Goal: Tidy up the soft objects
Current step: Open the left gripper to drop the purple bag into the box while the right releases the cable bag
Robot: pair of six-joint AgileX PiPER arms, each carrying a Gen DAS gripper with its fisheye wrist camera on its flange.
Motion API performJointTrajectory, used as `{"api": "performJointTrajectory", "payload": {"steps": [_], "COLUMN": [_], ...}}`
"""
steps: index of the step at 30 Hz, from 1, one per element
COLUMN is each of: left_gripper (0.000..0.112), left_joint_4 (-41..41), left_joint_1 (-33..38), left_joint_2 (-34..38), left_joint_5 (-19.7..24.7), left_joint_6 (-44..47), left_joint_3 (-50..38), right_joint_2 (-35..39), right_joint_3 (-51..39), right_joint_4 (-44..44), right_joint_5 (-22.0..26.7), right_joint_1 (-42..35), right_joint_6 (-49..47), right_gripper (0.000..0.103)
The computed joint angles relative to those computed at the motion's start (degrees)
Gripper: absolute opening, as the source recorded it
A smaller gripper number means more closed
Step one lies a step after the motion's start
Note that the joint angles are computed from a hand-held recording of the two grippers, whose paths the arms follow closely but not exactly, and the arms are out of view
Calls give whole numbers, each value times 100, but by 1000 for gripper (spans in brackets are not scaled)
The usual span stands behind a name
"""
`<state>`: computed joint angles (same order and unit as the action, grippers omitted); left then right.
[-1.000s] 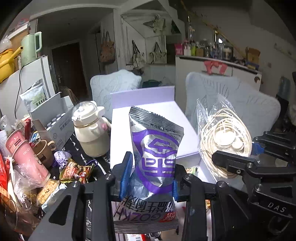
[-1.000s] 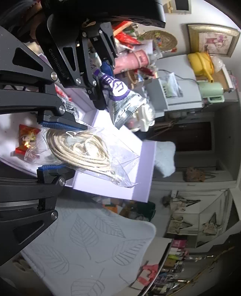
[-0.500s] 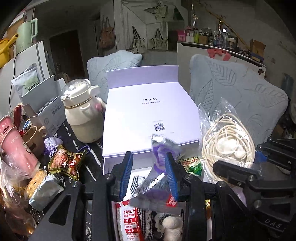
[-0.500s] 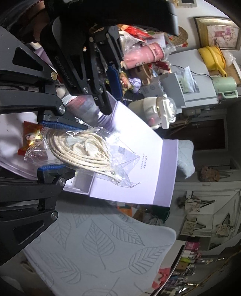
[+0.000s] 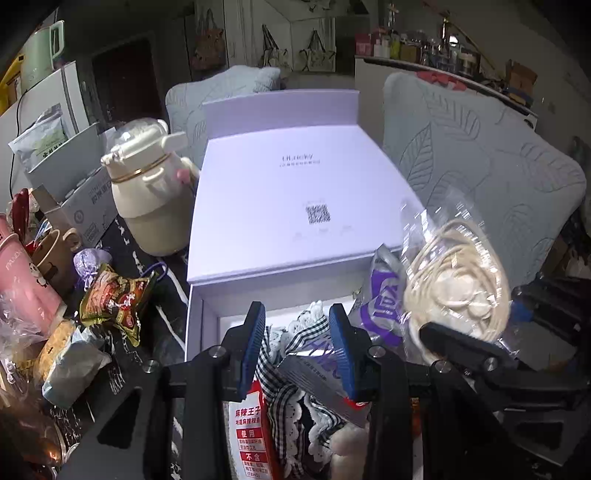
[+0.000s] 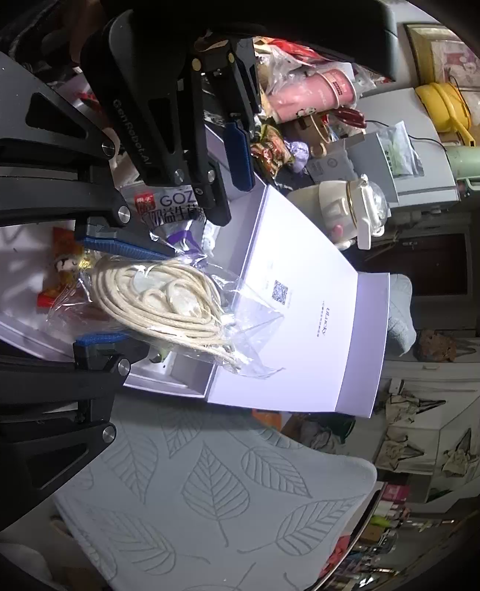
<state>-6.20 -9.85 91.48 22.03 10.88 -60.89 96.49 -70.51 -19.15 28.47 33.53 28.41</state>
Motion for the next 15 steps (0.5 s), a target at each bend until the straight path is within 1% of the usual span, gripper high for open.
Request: {"api": "performJointTrajectory", "payload": {"steps": [2,6,7,9,10,11,13,15], "left_gripper": [36,36,36,36,36,36,36,36], "left_joint_4": [51,-39,16,461,716,849,1178,1111], "left_joint_1": [3,35,27,-32,-70,-91,-135,-108], "left_joint_2": [52,63,62,25,-23,-69,-211,-322], "left_joint_5": [32,99,118,156,151,131,50,-8], "left_joint_6": [-86,-80,-151,-671,-968,-1105,-1426,-1396], "left_joint_3": [-24,-57,-66,-57,-28,5,113,185], "right_joint_2": [47,93,99,108,98,92,85,62], "right_joint_3": [-64,-125,-132,-183,-204,-239,-316,-372], "right_joint_4": [-61,121,140,100,78,88,-12,-41], "right_joint_5": [74,126,140,234,284,345,492,608], "right_joint_1": [7,-40,-42,-14,8,33,85,116], "right_joint_6": [59,-124,-139,-117,-126,-195,-156,-166], "right_gripper": [34,35,35,36,41,49,50,53]}}
